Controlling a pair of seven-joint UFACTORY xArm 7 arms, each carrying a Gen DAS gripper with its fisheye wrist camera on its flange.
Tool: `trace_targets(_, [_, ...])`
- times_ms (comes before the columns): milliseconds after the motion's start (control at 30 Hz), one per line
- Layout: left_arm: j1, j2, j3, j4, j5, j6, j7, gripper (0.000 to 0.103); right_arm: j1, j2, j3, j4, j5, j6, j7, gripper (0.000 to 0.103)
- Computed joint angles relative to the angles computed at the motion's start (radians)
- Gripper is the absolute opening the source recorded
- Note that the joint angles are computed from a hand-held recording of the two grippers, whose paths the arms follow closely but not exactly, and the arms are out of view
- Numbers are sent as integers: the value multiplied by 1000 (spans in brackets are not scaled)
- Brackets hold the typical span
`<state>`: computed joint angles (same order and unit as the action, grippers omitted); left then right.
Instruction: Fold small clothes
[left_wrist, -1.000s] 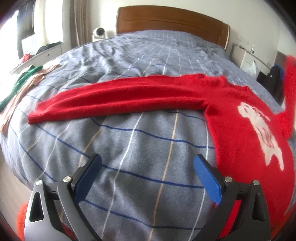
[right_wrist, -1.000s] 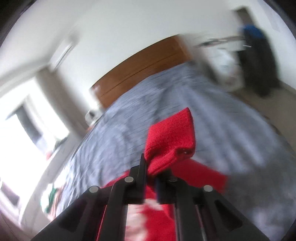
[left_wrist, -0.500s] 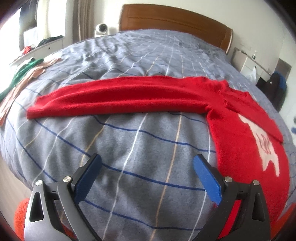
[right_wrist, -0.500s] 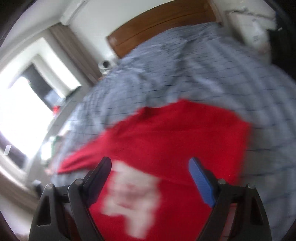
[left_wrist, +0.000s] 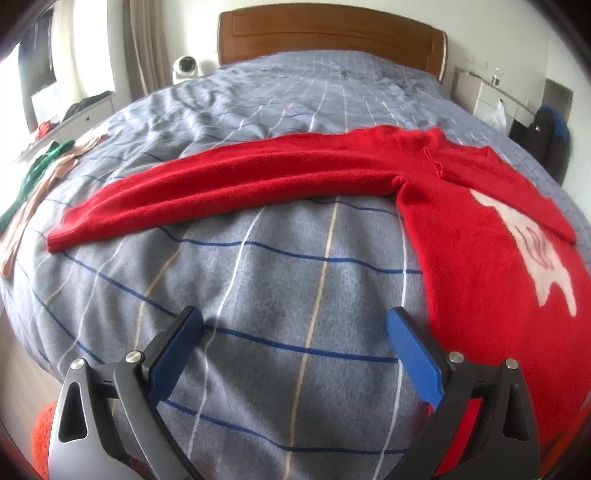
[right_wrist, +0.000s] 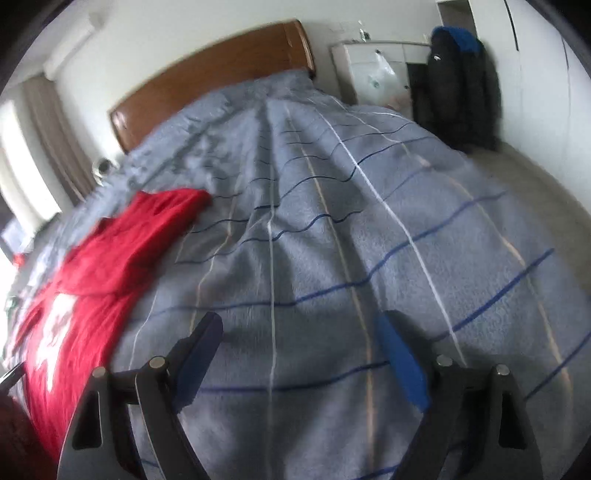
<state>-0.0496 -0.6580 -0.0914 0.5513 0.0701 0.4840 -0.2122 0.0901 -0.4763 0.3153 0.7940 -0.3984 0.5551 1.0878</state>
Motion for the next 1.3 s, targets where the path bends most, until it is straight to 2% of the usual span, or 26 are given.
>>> trace_targets(133, [3,3,-3,2,1,4,-8,100,-9,44,18,32,-39,13,-9,93])
trace_targets(1300, [6,-7,-10,1,20,-5,-15,100,15,38,9,26,-88,30,19,93])
